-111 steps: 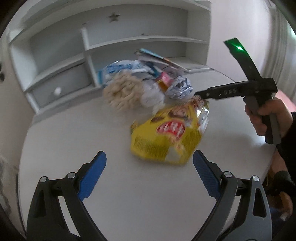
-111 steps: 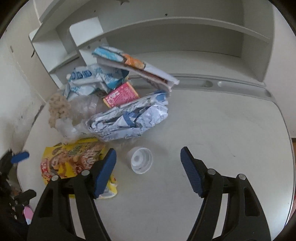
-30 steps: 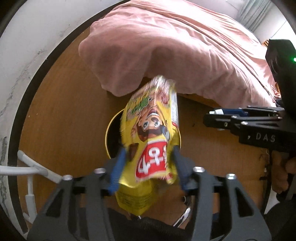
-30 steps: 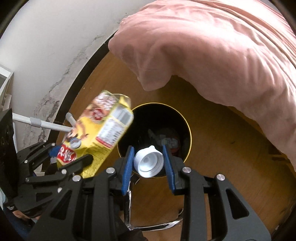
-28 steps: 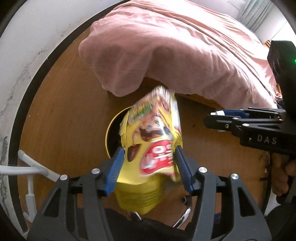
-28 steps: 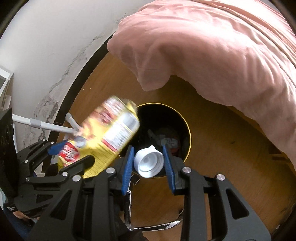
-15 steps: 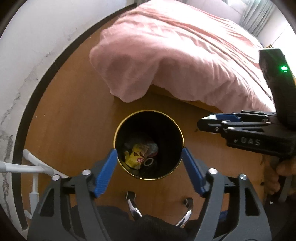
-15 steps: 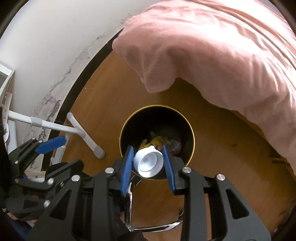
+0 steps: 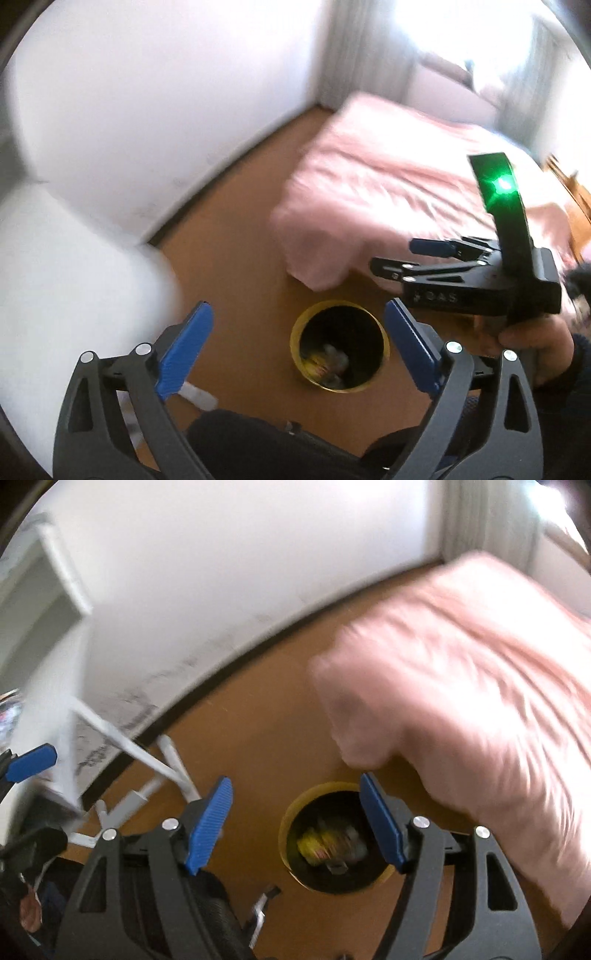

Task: Collect trash
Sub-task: 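Carry snack bag and bottle cap over the bin and open both tools, then grasp the puffed snack ring with the left tool while the right tool grasps a white plastic bag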

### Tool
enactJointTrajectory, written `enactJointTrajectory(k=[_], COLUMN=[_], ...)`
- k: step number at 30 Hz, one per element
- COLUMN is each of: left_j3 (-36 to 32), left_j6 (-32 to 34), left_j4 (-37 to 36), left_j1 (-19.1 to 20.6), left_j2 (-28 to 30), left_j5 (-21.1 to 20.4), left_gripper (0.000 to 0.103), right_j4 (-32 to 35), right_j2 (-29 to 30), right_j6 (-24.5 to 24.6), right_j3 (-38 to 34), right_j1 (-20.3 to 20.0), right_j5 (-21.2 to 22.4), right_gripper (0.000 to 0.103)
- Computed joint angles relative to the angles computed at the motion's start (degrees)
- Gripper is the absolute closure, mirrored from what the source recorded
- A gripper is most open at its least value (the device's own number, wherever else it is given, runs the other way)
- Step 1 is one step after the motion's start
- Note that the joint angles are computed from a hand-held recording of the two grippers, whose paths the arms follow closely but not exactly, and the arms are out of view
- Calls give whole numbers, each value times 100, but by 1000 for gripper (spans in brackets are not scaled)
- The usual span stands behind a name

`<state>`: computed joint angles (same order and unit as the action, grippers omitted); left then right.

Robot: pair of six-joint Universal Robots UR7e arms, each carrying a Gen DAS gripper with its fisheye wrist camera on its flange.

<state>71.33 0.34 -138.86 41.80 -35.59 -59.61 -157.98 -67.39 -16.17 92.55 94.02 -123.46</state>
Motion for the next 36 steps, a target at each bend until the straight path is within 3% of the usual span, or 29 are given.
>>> enactJointTrajectory(k=[3,8,11,15,19,28,29,31,33,36], left_j3=[572,1554,2066,2296,2483,2270,2241,2186,2215,2328], left_j6=[-266,-1231,-2410,-4082,-4752,-3507,-3420,-3370,-3427,-3603], left_j4=[-256,133,1202,2874,3315,2178,2118,2143,2294,2549], left_j1=[-1,90,215,378,591,1125,1164,1210,1176,1074], left_j2=[-669,-1938,-2882,-3817,-4318,-3970,-3933,-3897,-3999,-4205], left_j5=[710,2137,3047,3631,3560,3179,3140,3061,3049,3214], left_gripper=[11,11,11,11,11,12,16,65,72,72], right_j4=[76,1050,1674,2422,2993,3648,3717,3837,3988,4239], right_j2=[381,1363,2057,2928,3590,4318,4427,4538,4675,4924], right_j6=[-295,-492,-611,-794,-850,-878,-866,-852,-862,-937], right_j3=[-341,-1359,-2104,-3076,-3858,-4852,-5005,-5169,-5372,-5706], right_j1=[447,1091,1442,1846,2104,2305,2326,2348,2383,2467], right_j5=[278,1101,1468,1745,1792,1639,1620,1631,1672,1747], right_gripper=[31,30,30,30,30,30,30,31,31,31])
